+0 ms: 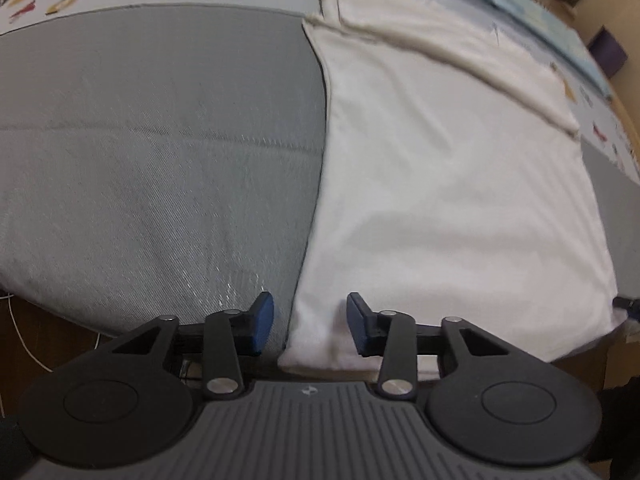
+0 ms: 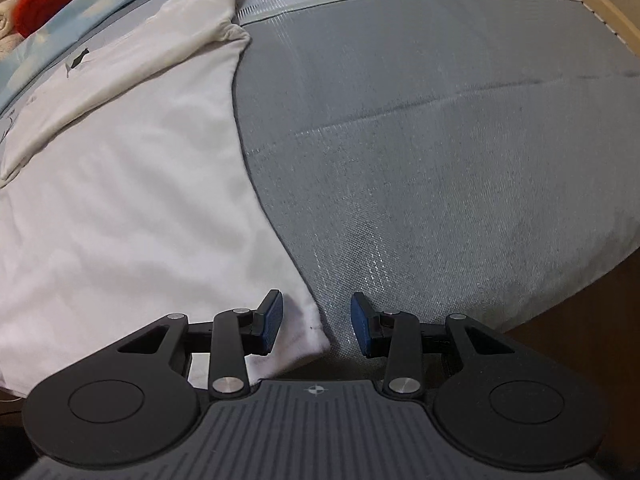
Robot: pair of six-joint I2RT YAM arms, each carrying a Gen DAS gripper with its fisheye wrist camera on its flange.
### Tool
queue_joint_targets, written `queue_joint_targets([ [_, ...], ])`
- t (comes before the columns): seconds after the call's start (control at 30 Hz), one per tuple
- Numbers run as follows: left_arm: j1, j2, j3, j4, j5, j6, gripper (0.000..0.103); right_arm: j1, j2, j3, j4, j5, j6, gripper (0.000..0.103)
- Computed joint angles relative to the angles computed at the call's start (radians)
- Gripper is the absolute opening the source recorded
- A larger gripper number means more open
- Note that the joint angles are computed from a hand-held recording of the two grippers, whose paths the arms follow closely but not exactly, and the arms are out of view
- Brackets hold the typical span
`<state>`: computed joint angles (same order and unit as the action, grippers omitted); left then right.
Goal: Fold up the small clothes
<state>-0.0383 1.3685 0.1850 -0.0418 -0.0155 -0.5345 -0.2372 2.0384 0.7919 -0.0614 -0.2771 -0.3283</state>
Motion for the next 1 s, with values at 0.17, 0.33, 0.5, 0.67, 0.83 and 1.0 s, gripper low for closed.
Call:
queue_joint_targets([
  [0.17,-0.058,0.082,0.029,0.015,-0.036,-0.01,0.042,0.005,-0.001,-0.011,0.01,0.011,-0.014,0.039],
  [0.33,-0.054,0.085,0.026,0.023,-0.035,-0.005,0.032,0.01,-0.002,-0.012,0.005,-0.002,-0.034,0.038],
  [0.5,-0.072,0.087,0.033,0.018,-0.041,-0.018,0.027,0.008,-0.015,-0.021,-0.014,-0.041,-0.073,0.027],
  [0.67,-0.08,0.112,0.043,0.03,-0.045,-0.02,0.027,0.006,-0.021,-0.018,-0.025,-0.047,-0.079,0.027],
  [0.83,-0.09,0.097,0.04,0.017,-0.05,-0.029,0.027,0.012,-0.023,-0.024,-0.016,-0.041,-0.088,0.026],
  [1.0,-0.104,0.095,0.039,0.021,-0.053,-0.039,0.018,0.015,-0.026,-0.028,-0.013,-0.042,-0.086,0.009],
])
